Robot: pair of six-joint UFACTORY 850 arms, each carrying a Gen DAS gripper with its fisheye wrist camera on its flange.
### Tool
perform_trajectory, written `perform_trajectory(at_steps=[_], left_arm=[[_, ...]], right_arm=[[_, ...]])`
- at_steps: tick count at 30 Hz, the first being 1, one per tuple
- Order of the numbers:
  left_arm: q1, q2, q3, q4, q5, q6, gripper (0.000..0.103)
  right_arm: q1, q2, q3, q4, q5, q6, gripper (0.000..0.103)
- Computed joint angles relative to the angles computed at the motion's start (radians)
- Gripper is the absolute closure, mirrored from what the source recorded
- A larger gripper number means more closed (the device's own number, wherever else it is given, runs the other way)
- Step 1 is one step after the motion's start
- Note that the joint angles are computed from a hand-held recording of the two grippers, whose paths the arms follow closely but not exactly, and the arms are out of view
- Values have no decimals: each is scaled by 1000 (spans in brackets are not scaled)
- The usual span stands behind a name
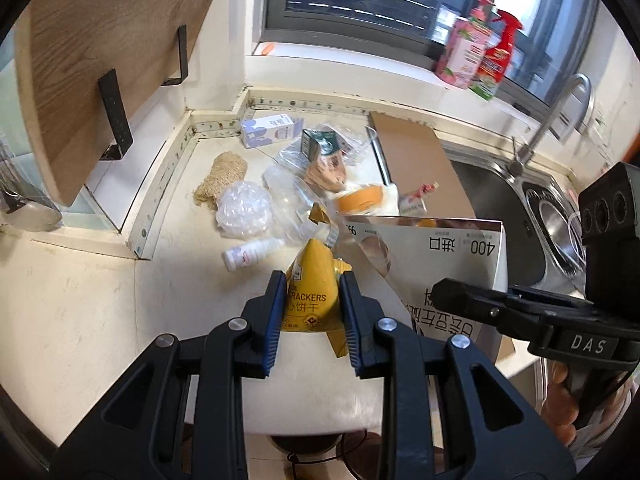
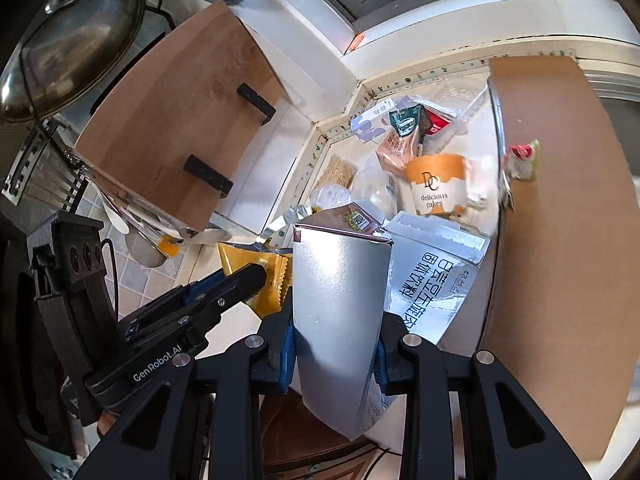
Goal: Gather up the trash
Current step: 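Carry both bags down to the trash bin and open both grippers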
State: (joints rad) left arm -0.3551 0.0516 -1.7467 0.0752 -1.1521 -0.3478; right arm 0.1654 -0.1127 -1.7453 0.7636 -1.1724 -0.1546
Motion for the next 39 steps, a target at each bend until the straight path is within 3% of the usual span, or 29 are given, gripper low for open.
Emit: perform_trajectory(at_steps=[9,19,27,32,39], left_arm=[[-34,154,141,-43,-26,79,79],[-120,323,306,-70,-51,107,79],[-214,436,426,-92,-73,39,79],[-260,486,483,-93,-99,-21,79],[-305,535,572,-93,-122,-97,79]], right_arm=[[53,227,227,-63,89,100,73],[191,485,462,-192,174,311,73],[345,647,591,-349,152,519,73],[415,698,640,-402,122,598,73],[420,743,717,-382,87,626,73]])
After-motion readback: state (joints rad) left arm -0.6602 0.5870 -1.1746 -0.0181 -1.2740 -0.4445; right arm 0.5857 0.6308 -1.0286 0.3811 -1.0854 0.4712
